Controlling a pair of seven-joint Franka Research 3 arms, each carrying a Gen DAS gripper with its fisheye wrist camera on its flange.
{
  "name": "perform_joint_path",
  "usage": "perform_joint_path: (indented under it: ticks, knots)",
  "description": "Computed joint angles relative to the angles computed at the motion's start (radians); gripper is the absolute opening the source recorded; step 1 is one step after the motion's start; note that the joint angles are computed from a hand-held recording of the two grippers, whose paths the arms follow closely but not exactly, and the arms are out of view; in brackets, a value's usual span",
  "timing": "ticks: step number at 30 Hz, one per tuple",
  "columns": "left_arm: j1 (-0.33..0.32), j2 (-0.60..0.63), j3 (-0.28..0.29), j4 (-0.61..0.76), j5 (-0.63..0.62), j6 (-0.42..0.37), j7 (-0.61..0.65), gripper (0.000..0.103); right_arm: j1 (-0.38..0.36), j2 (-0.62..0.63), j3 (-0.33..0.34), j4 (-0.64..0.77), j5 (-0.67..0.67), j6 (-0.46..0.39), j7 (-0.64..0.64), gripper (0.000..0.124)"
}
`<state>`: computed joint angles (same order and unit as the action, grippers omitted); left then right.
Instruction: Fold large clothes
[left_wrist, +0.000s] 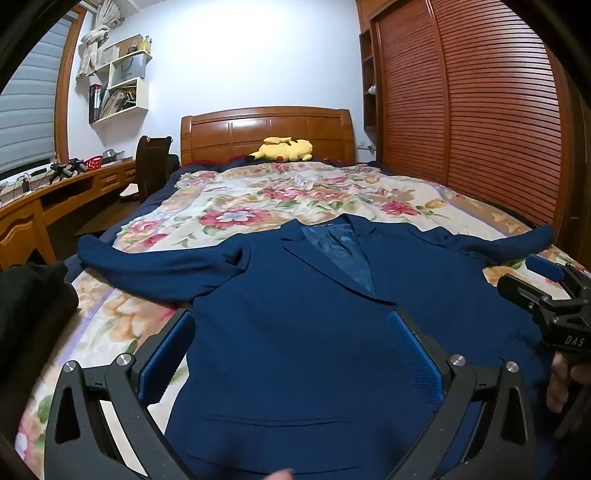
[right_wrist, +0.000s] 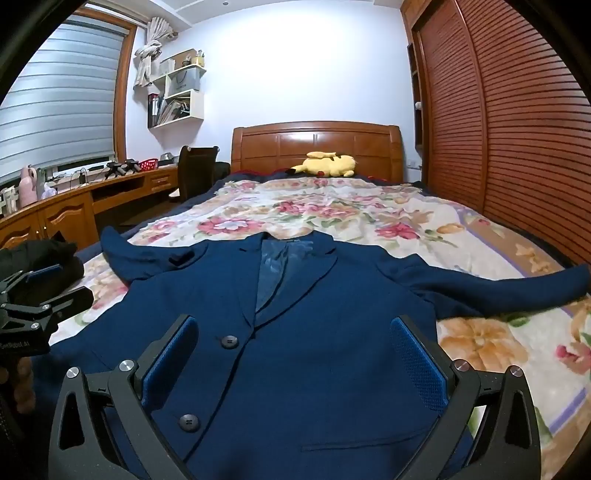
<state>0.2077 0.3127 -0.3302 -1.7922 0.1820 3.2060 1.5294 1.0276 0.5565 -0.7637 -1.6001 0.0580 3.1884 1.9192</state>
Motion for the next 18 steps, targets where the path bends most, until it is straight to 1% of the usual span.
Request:
perform_joint_path:
  ticks: [3,5,6,10,14,15,16,18]
  knots:
    - [-0.004,0.002,0.002,0.002,0.002,-0.002,-0.001,0.103,0.000,0.000,0.000,0.001,0.002,-0.002,-0.001,0.103]
    - [-0.020,0.003,0.019,0.005,0.012,-0.002,-0.013,0.103,0.001,0.002,-0.001,0.003,0.000,-0.004,-0.001,0.103]
    - [0.010,0.002,-0.012,-0.001,-0.006,0.005,0.000,0.103,0.003,0.002,-0.004,0.000,0.001,0.001,0.003,0.103]
    - [0.024,0.006,-0.028,0.001,-0.003,0.012,0.000,0.103,-0.001,0.004,0.000,0.005,0.001,-0.003,0.001,0.103]
    - [-0.001,0.016,-0.001,0.014,0.010,0.011,-0.015,0.103,0.000,-0.002,0.000,-0.005,0.004,0.004,-0.007,0.103]
    - [0.003,0.021,-0.003,0.020,0.035,0.010,-0.038,0.103,-0.002,-0.003,0.002,-0.005,0.005,0.004,-0.010,0.103]
    - [0.040,0.007,-0.041,0.001,0.005,0.016,-0.005,0.103,-0.004,-0.003,0.005,-0.005,0.006,0.005,-0.012,0.103]
    - [0.053,0.008,-0.055,0.001,0.007,0.016,-0.002,0.103,-0.002,0.002,0.001,0.000,0.010,0.002,-0.011,0.103]
